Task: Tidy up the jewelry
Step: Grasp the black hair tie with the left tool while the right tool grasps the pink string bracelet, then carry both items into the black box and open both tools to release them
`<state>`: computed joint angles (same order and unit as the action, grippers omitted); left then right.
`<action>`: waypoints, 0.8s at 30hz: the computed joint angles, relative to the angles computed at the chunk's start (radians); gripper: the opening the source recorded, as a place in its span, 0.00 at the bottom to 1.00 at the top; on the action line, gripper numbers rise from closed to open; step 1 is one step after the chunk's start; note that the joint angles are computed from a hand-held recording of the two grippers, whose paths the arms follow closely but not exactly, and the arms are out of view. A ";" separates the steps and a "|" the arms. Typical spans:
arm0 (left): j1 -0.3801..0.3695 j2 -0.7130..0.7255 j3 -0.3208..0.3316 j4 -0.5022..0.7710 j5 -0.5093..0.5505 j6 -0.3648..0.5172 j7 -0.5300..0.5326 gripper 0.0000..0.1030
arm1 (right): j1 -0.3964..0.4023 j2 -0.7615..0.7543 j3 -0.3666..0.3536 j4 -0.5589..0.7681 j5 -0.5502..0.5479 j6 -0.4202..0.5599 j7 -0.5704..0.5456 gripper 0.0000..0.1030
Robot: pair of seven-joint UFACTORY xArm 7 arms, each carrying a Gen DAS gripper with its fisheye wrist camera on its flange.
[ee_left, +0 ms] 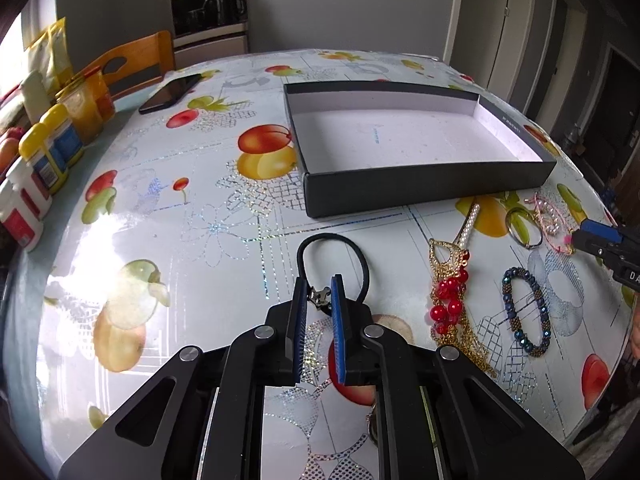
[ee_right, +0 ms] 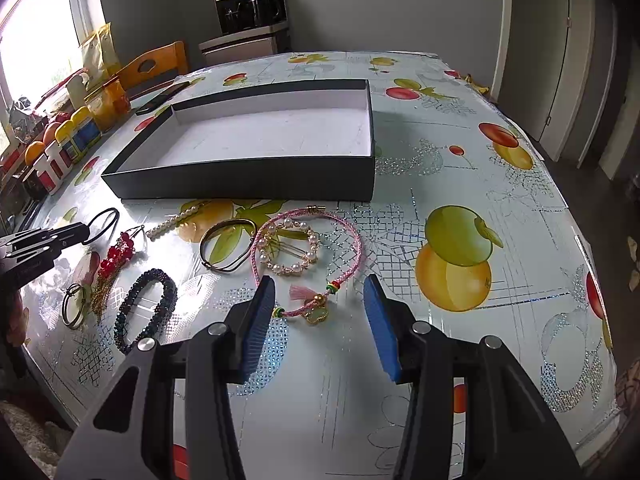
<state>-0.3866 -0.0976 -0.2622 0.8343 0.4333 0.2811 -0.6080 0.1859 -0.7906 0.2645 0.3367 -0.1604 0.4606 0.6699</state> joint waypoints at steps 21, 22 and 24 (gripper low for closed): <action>0.025 -0.053 -0.020 -0.010 0.020 -0.033 -0.001 0.12 | -0.033 -0.018 0.015 0.027 -0.042 0.024 0.025 0.10; 0.027 -0.058 -0.022 -0.009 0.021 -0.034 0.001 0.12 | -0.038 -0.024 0.017 0.032 -0.050 0.023 0.021 0.09; 0.032 -0.066 -0.028 -0.003 0.024 -0.033 0.001 0.12 | -0.041 -0.030 0.012 0.044 -0.057 0.018 0.005 0.09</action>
<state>-0.3547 -0.1633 -0.2900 0.8313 0.4577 0.2477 -0.6067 0.1451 -0.8202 0.2760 0.3810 -0.2175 0.4787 0.6751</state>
